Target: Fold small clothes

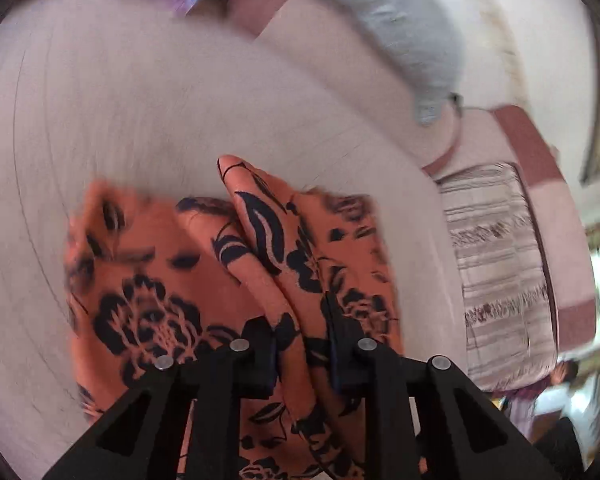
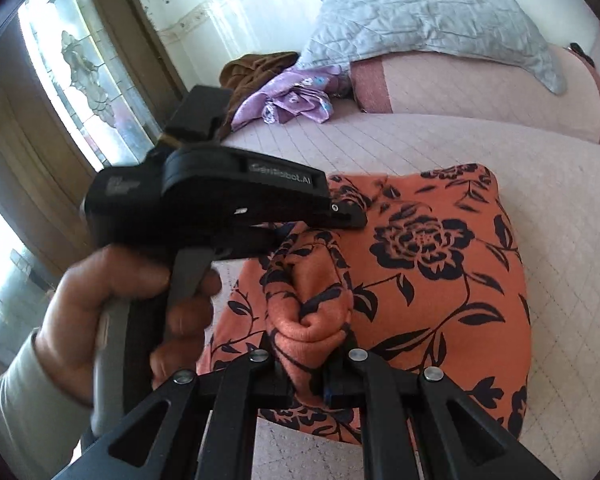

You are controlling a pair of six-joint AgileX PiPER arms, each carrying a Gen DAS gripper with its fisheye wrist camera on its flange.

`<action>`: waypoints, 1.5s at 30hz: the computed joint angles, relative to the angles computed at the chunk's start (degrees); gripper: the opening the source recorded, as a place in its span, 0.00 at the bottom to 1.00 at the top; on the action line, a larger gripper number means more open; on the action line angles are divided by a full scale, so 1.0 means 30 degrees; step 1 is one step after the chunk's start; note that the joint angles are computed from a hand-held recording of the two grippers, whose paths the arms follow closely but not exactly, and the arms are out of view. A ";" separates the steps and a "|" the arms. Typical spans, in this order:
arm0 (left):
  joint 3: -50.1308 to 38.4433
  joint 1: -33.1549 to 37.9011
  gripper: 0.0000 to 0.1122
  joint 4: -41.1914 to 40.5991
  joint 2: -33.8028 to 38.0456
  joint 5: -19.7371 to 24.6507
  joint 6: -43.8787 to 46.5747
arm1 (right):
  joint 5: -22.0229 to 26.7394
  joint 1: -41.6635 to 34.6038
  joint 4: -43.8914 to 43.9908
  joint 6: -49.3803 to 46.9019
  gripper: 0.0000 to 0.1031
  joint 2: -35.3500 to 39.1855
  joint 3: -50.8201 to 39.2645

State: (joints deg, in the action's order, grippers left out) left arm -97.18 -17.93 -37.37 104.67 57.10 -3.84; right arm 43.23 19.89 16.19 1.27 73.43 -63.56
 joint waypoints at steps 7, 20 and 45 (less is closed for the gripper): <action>0.0989 0.2306 0.18 0.0574 -0.0388 0.1114 0.2901 | -0.1029 0.2882 -0.0599 0.1561 0.09 0.0603 -0.0503; 0.4637 0.3784 0.22 -0.1931 -0.0272 0.0003 0.4994 | -0.0742 0.4517 -0.1207 0.3361 0.14 0.3628 -0.0515; 1.5133 0.2632 0.13 -0.0232 -0.9475 -0.3294 -0.0237 | 0.6605 -1.1212 1.2281 -1.0156 0.74 -0.5805 0.8454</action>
